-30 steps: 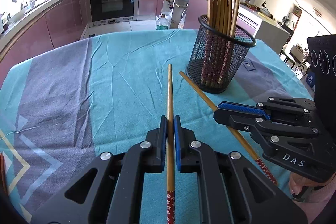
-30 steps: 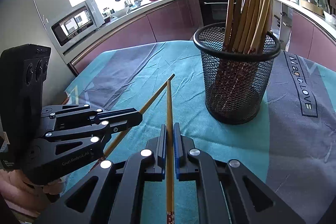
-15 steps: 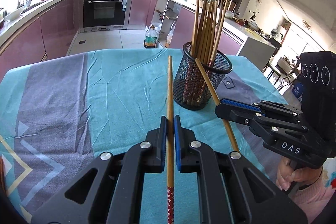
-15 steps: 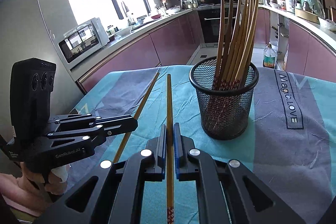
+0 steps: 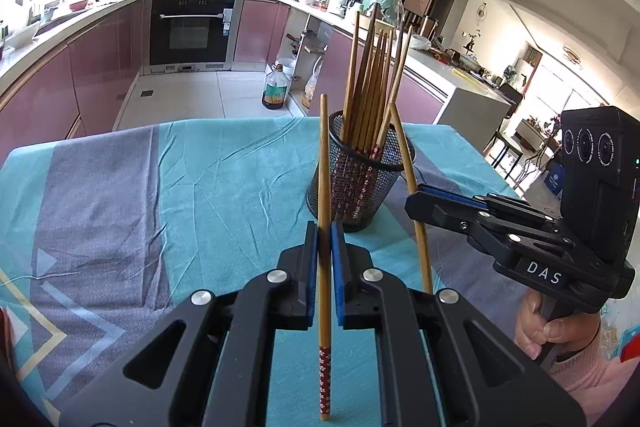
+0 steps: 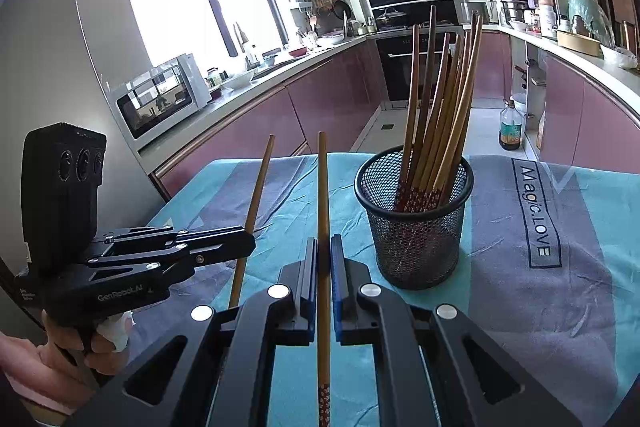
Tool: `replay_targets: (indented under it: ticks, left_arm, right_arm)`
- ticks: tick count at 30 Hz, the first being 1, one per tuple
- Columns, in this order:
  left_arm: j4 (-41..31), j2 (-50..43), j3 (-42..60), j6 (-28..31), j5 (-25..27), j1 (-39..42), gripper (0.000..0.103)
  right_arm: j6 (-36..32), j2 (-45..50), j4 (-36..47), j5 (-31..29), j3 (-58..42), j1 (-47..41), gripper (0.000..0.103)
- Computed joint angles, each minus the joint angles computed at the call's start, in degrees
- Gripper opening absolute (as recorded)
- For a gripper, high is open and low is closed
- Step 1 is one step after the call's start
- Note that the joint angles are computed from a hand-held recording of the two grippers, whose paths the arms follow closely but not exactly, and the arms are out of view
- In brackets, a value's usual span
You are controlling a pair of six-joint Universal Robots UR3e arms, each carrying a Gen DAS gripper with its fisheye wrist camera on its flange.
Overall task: Organize utensils
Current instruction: 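Raise both chopsticks upright and carry them over the black mesh cup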
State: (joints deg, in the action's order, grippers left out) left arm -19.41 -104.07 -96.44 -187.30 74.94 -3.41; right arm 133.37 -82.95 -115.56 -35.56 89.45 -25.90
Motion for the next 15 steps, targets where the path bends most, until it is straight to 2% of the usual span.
replay_targets:
  ticks: [15]
  left_arm:
    - [-0.85,1.83,0.9,0.8,-1.71,0.61,0.007]
  right_arm:
    - [0.54,0.74,0.36,2.47,-2.55,-1.53,0.005]
